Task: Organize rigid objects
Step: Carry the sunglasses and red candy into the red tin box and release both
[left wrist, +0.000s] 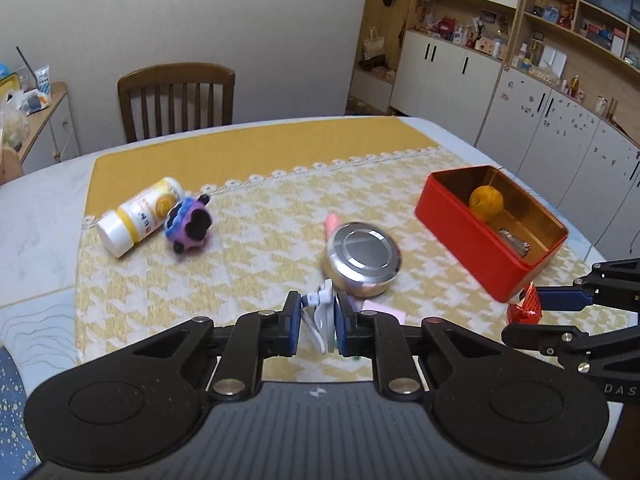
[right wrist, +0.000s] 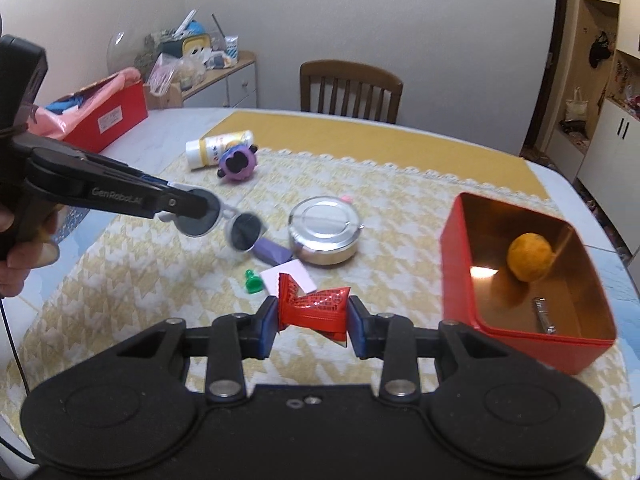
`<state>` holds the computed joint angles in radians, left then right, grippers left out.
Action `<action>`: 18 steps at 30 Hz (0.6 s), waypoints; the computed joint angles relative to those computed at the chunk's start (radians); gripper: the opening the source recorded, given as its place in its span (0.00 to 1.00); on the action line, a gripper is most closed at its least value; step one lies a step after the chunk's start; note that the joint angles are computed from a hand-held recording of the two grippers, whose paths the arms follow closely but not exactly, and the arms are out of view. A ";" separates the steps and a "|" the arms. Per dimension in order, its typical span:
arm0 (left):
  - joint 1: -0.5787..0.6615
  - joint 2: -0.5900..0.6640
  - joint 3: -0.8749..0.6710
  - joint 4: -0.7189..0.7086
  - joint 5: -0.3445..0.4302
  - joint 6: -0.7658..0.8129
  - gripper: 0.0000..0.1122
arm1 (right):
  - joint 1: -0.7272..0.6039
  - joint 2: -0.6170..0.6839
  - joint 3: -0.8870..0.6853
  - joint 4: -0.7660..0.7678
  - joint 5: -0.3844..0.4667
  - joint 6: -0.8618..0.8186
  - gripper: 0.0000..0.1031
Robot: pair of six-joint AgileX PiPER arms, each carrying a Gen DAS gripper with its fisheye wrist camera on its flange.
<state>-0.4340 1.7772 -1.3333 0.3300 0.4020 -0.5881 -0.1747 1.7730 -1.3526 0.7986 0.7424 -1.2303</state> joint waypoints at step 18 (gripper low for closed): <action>-0.114 0.084 -0.340 -0.124 0.092 0.123 0.14 | -0.157 0.021 -0.156 0.019 0.054 -0.028 0.33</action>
